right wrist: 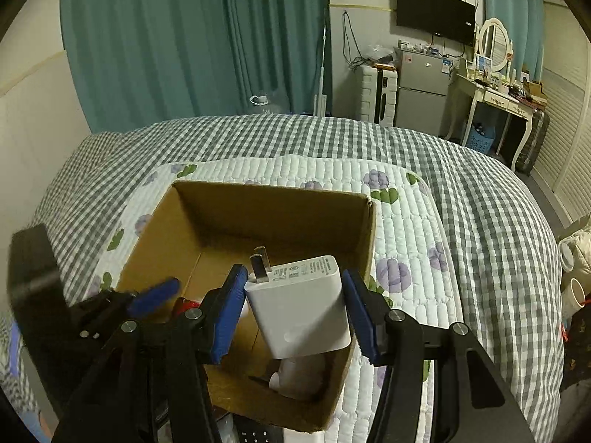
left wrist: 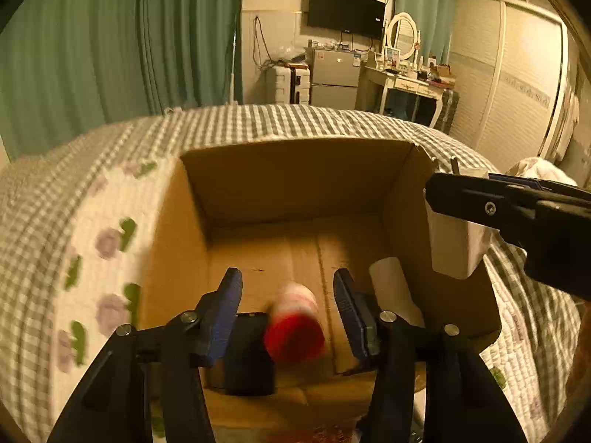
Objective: Organize rigid objects
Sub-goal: 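Place red-and-white bottle in box with left tool while right tool places charger, then grasp the black TV remote with the right tool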
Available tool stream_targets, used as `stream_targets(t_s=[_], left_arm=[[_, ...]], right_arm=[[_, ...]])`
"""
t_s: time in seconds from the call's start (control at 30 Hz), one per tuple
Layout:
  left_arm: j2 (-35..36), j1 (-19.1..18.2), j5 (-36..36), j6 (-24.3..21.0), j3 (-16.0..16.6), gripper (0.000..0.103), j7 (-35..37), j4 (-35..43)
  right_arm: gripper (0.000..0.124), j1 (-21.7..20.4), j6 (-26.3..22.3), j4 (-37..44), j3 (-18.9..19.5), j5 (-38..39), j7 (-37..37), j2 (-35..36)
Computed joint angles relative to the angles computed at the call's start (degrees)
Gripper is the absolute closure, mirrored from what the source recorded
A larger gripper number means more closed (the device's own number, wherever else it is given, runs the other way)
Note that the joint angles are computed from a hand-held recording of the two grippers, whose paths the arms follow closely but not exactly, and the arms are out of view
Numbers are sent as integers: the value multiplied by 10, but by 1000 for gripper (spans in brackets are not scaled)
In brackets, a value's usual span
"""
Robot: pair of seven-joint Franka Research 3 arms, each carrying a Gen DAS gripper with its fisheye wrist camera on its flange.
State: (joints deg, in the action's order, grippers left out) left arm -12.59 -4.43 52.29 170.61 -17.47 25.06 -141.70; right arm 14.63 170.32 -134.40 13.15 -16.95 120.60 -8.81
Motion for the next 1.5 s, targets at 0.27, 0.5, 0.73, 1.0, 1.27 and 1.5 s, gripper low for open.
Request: stream_targets(t_s=[0.27,0.5,0.73,1.0,1.27,1.5], left_arm=[[-92,-8,-75,-19,22,49,69,-57],[-137,22,-122,1,17,49,104,-102],[-145,50,-145,27,12,49,132,-118],[-210,10,-202,-14,23,36,172,-141],[-314,-58,-253,-102,9,12,187,-168],[-357,-110,-285,-130,7,12,180,-215]], right_arm=[[71,17,-42,4,-6,42,-30,-17],[71,43,-92,34,-4,33,-19,37],[66,73,-109,55,-28,-17,57,71],[47,70,-139,42,-27,-45,95,3],[30,31,-160,-56,14,-10,75,-181],[25,12,-181,-146,52,43,56,-296]])
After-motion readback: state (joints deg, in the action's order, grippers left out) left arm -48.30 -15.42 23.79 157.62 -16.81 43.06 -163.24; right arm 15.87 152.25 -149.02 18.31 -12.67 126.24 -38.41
